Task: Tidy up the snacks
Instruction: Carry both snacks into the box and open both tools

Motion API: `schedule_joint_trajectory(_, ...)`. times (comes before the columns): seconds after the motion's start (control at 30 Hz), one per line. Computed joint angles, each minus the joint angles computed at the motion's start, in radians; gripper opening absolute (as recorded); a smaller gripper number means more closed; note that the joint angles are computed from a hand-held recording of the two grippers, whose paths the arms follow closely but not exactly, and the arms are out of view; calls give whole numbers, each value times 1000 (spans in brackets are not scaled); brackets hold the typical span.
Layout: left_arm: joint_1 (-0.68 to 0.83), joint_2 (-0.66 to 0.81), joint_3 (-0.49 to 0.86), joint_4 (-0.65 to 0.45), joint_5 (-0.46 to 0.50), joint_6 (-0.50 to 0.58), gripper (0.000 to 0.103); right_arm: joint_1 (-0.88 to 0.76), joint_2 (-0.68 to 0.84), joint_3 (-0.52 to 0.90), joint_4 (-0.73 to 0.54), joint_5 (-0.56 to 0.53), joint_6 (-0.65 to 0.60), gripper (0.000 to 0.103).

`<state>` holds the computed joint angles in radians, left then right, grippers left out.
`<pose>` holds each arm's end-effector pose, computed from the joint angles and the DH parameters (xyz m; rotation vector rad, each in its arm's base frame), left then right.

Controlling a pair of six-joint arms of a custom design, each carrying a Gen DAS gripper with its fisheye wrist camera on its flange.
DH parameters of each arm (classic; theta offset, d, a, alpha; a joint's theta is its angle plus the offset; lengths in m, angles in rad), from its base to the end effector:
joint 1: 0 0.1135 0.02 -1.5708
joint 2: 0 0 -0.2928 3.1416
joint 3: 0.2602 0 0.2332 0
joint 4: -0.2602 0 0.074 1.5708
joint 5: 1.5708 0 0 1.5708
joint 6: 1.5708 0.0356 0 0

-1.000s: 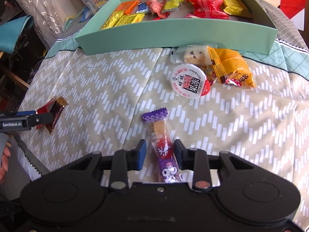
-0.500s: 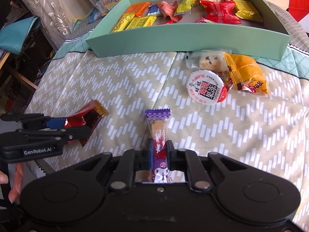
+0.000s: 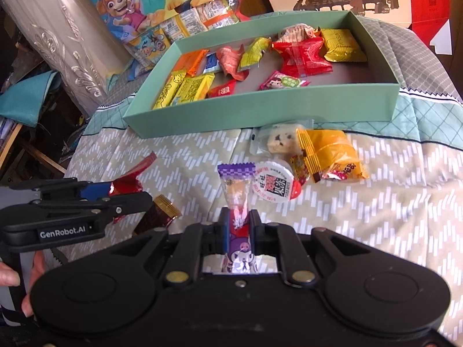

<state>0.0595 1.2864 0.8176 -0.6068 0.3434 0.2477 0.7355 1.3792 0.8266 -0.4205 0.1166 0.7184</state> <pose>0.2174 0.0009 0.2516 0.3553 2.5602 -0.3426 0.1875 0.1641 0.2433 0.0244 2.5890 0.4171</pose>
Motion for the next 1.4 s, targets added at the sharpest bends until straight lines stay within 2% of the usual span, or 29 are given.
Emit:
schedule_joint_trajectory(0.17, -56, 71, 110, 17, -45, -69, 40, -112, -20, 39, 3, -33, -77, 13)
schedule_joint_trajectory(0.37, -156, 227, 276, 71, -101, -182, 40, -298, 11, 129, 6, -77, -194, 13)
schedule_joint_trajectory(0.63, -247, 448, 459, 110, -159, -279, 40, -513, 162, 258, 35, -137, -314, 13)
schedule_joint_trajectory(0.87, -277, 558, 526, 117, -183, -291, 41, -591, 307, 306, 88, -155, -359, 13)
schedule_joint_trajectory(0.93, -283, 573, 526, 123, -195, -295, 45, -597, 335, 319, 95, -145, -369, 13)
schedule_joint_trajectory(0.97, -289, 576, 521, 129, -211, -299, 49, -596, 345, 319, 105, -139, -374, 17)
schedule_joint_trajectory(1.03, -297, 577, 516, 134, -232, -305, 85, -600, 351, 316, 124, -147, -366, 30)
schedule_joint_trajectory(1.1, -306, 562, 492, 161, -260, -308, 95, -599, 335, 297, 145, -153, -357, 55)
schedule_joint_trajectory(1.13, -308, 559, 489, 163, -265, -305, 97, -597, 329, 291, 150, -152, -356, 61)
schedule_joint_trajectory(1.17, -309, 556, 489, 159, -265, -304, 98, -595, 315, 282, 154, -150, -354, 75)
schedule_joint_trajectory(1.2, -308, 551, 489, 153, -259, -303, 100, -591, 300, 274, 157, -144, -351, 83)
schedule_joint_trajectory(1.4, -308, 495, 452, 148, -245, -296, 103, -579, 246, 267, 124, -133, -341, 98)
